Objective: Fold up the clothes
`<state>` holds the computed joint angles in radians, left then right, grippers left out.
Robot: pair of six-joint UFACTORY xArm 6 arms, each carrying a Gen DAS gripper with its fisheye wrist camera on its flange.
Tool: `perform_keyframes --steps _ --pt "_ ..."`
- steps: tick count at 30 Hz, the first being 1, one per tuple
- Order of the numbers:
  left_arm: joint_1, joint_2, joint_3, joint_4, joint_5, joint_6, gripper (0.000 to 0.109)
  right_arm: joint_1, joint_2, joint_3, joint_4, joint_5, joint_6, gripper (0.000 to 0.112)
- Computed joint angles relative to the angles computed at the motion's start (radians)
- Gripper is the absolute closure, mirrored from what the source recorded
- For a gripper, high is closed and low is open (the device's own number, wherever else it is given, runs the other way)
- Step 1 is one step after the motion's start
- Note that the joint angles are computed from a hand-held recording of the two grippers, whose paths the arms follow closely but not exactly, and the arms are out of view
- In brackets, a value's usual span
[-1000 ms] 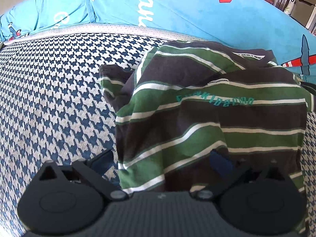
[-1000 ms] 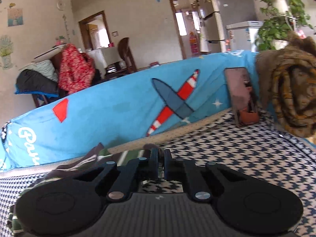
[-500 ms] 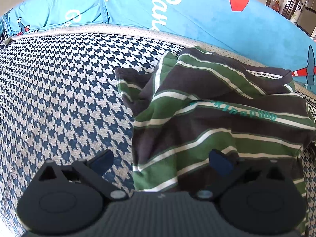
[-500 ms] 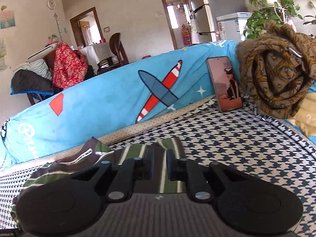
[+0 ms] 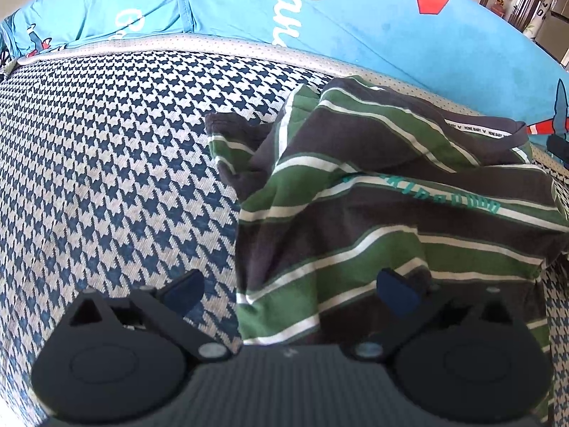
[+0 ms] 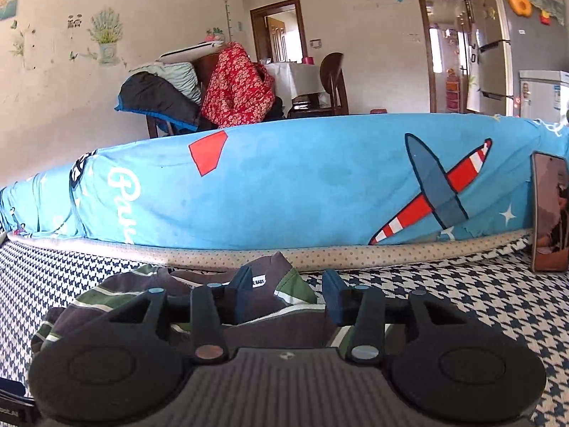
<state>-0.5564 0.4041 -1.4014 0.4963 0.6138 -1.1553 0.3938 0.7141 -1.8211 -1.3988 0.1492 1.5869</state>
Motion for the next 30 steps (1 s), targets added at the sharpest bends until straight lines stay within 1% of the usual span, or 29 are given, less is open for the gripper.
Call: perform_keyframes --steps 2,5,6,7,9,11,12,13,14,15,16,17,18,20,21,23,26,28,29,30 --pt "0.000 0.000 0.002 -0.004 0.000 0.006 0.006 -0.009 0.046 -0.043 0.118 -0.015 -0.134 0.064" --pt "-0.002 0.015 -0.011 -0.015 0.000 0.018 0.006 -0.017 0.112 -0.100 0.361 -0.032 -0.360 0.060" --pt "-0.002 0.019 -0.015 -0.018 0.002 0.022 0.006 -0.021 0.129 -0.112 0.429 -0.045 -0.421 0.058" --pt "-0.002 0.021 -0.017 -0.019 0.004 0.024 0.006 -0.018 0.145 -0.124 0.527 -0.045 -0.509 0.054" --pt "-0.002 0.026 -0.020 -0.025 0.006 0.028 0.006 -0.010 0.173 -0.152 0.680 -0.026 -0.649 0.053" --pt "-0.003 0.031 -0.024 -0.037 0.008 0.034 0.006 0.000 0.197 -0.173 0.834 -0.027 -0.792 0.053" --pt "-0.002 0.032 -0.023 -0.043 0.007 0.037 0.006 0.007 0.210 -0.191 0.902 -0.011 -0.863 0.053" --pt "-0.002 0.033 -0.022 -0.050 0.005 0.040 0.006 0.013 0.223 -0.211 0.953 0.008 -0.917 0.053" --pt "-0.002 0.034 -0.021 -0.057 0.004 0.043 0.006 0.018 0.237 -0.237 0.962 0.036 -0.936 0.054" --pt "-0.003 0.035 -0.021 -0.063 0.004 0.047 0.006 0.022 0.251 -0.263 0.958 0.062 -0.944 0.057" --pt "-0.004 0.037 -0.021 -0.068 0.005 0.051 0.006 0.025 0.260 -0.278 0.962 0.071 -0.957 0.070" --pt "-0.005 0.038 -0.022 -0.072 0.006 0.054 0.006 0.028 0.270 -0.292 0.989 0.075 -0.991 0.086" --pt "-0.005 0.040 -0.023 -0.076 0.007 0.057 0.006 0.031 0.282 -0.312 1.002 0.088 -1.012 0.092" --pt "-0.007 0.042 -0.025 -0.078 0.009 0.059 0.006 0.034 0.302 -0.355 0.944 0.118 -0.975 0.101" --pt "-0.008 0.043 -0.026 -0.077 0.011 0.058 0.006 0.036 0.316 -0.385 0.911 0.132 -0.954 0.102" --pt "-0.009 0.044 -0.027 -0.070 0.017 0.050 0.006 0.037 0.334 -0.423 0.813 0.124 -0.873 0.103" --pt "-0.010 0.044 -0.026 -0.071 0.019 0.043 0.006 0.035 0.374 -0.515 0.546 0.104 -0.643 0.103" --pt "-0.012 0.046 -0.029 -0.069 0.022 0.040 0.006 0.037 0.413 -0.601 0.348 0.115 -0.454 0.103" --pt "-0.013 0.048 -0.032 -0.068 0.025 0.039 0.006 0.040 0.439 -0.651 0.286 0.124 -0.389 0.103" --pt "-0.014 0.049 -0.034 -0.067 0.027 0.039 0.006 0.042 0.474 -0.706 0.267 0.137 -0.353 0.103"
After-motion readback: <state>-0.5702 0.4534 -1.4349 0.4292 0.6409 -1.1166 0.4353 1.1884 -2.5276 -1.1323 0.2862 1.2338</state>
